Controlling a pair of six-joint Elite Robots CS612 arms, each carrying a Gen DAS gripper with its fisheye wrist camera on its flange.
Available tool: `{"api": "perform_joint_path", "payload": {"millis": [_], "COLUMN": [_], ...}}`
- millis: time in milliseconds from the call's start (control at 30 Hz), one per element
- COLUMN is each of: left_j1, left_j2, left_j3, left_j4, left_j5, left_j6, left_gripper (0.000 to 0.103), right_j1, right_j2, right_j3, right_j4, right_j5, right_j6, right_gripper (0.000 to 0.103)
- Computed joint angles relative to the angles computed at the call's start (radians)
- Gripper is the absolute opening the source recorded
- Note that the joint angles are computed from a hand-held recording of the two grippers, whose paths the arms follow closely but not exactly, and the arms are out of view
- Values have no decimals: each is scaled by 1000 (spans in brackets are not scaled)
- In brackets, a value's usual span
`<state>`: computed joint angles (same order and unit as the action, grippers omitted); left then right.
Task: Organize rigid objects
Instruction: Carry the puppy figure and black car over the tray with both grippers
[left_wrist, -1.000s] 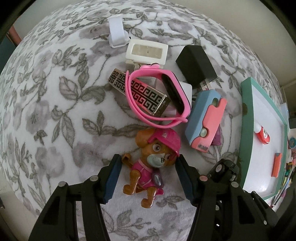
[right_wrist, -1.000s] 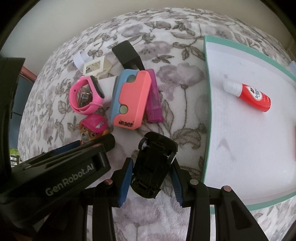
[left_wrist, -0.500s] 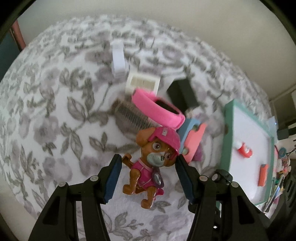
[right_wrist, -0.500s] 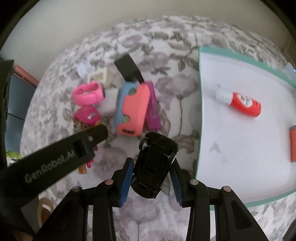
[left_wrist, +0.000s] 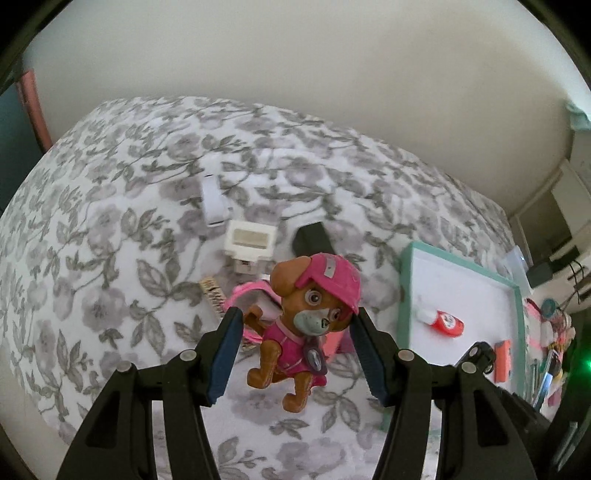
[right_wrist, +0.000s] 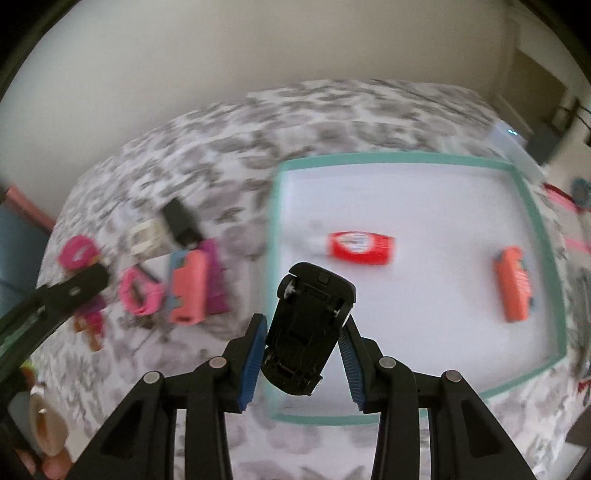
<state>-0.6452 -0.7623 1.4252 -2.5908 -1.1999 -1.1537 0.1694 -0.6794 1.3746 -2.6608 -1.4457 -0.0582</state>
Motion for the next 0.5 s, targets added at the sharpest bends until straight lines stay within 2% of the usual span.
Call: {"api": "perform_joint_path", "payload": {"millis": [167,333,500], "left_j1": [-17,-29,-38], "left_j2": [32,71,107], "left_j3": [-55,-118,-174], "left_j4": [2,11,1], "left_j5": [-13,-51,-82], "left_j6": [78,148,203], "left_gripper": [61,61,61], "right_j1": [-29,-50,-76], "right_j2": [2,13,11], "right_j3": [-6,-18,-13], "right_j4": [13,37,38], "right_j5": [-25,-79,-88], "right_j6": [52,101,160], "right_gripper": [42,42,42]}}
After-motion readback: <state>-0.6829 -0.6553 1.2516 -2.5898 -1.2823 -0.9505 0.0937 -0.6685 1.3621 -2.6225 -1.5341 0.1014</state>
